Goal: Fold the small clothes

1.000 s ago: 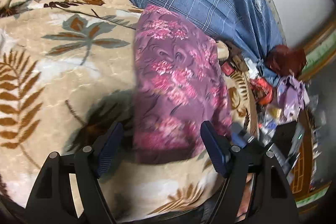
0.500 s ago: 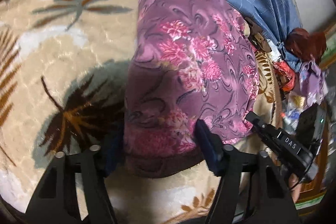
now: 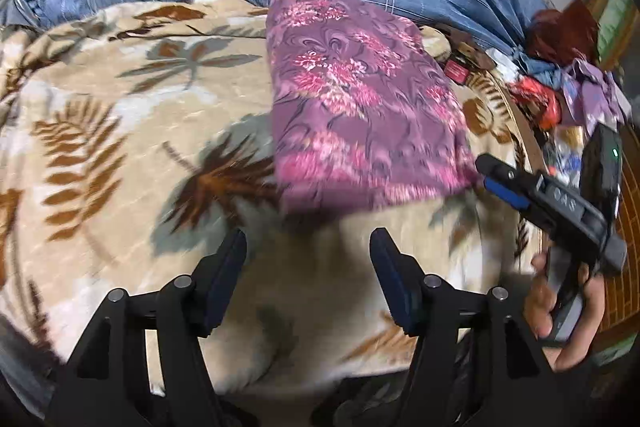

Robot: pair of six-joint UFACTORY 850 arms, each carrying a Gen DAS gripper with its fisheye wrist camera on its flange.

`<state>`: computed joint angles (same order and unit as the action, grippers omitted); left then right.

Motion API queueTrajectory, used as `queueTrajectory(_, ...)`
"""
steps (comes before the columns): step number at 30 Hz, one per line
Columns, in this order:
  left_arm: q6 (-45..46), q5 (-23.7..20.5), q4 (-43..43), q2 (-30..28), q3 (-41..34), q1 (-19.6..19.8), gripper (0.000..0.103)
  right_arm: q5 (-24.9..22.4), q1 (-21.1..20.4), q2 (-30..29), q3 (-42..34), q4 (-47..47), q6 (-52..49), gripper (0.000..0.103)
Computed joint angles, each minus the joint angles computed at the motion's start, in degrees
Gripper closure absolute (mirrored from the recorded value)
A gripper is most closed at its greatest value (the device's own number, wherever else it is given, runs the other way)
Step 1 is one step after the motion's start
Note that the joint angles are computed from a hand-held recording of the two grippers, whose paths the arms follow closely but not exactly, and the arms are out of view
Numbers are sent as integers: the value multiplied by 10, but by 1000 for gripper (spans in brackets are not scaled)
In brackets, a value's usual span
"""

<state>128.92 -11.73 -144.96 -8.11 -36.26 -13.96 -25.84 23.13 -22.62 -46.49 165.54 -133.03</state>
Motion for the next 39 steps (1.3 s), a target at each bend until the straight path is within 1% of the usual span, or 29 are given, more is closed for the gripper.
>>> queueTrajectory(2, -50, 2, 54, 17, 9, 7, 38, 28, 3, 11, -3, -38, 42, 41)
queueTrajectory(3, -93, 3, 97, 24, 12, 13, 38, 41, 4, 24, -2, -59, 66, 41)
queueTrajectory(5, -188, -12, 188, 41, 13, 30, 38, 47, 3, 53, 4, -87, 98, 40)
queueTrajectory(6, -231, -25, 232, 48, 10, 41, 37, 44, 1, 64, 6, -106, 116, 37)
queueTrajectory(8, -279, -39, 279, 55, -1, 55, 33, 43, -3, 93, 5, -161, 163, 34)
queueTrajectory(10, -341, -48, 340, 53, -21, 68, 32, 57, -3, 108, -7, -193, 176, 32)
queueTrajectory(12, -427, -69, 425, 37, -54, 84, 31, 66, -13, 110, -33, -282, 248, 30)
queueTrajectory(15, -491, -83, 480, 5, -102, 98, 29, 64, -28, 95, -76, -386, 332, 29)
queueTrajectory(17, -546, -97, 523, -31, -147, 109, 28, 69, -41, 68, -122, -471, 400, 28)
queueTrajectory(19, -611, -118, 570, -79, -199, 120, 28, 56, -58, 24, -178, -585, 508, 27)
queueTrajectory(21, -659, -135, 608, -125, -247, 125, 28, 50, -69, -13, -226, -668, 585, 27)
queueTrajectory(22, -696, -140, 640, -156, -283, 125, 28, 48, -75, -45, -263, -725, 642, 27)
queueTrajectory(24, -729, -150, 672, -198, -329, 125, 28, 31, -86, -89, -310, -786, 708, 27)
queueTrajectory(27, -755, -178, 693, -270, -408, 126, 28, -18, -104, -187, -414, -866, 813, 26)
queueTrajectory(28, -772, -183, 705, -288, -429, 125, 28, -28, -105, -207, -435, -885, 832, 26)
queueTrajectory(30, -803, -200, 727, -329, -472, 126, 28, -41, -103, -260, -497, -956, 906, 26)
queueTrajectory(31, -802, -211, 719, -342, -483, 127, 28, -34, -100, -277, -515, -985, 938, 26)
queueTrajectory(32, -791, -216, 700, -347, -484, 128, 28, -23, -97, -288, -521, -989, 946, 26)
queueTrajectory(34, -765, -212, 664, -349, -480, 127, 28, -26, -97, -300, -529, -986, 952, 26)
queueTrajectory(36, -730, -216, 617, -345, -465, 125, 28, -45, -97, -312, -541, -982, 954, 27)
queueTrajectory(38, -702, -248, 597, -347, -462, 127, 28, -63, -97, -321, -553, -1006, 967, 29)
queueTrajectory(39, -689, -254, 584, -345, -458, 128, 28, -72, -99, -324, -555, -1006, 968, 29)
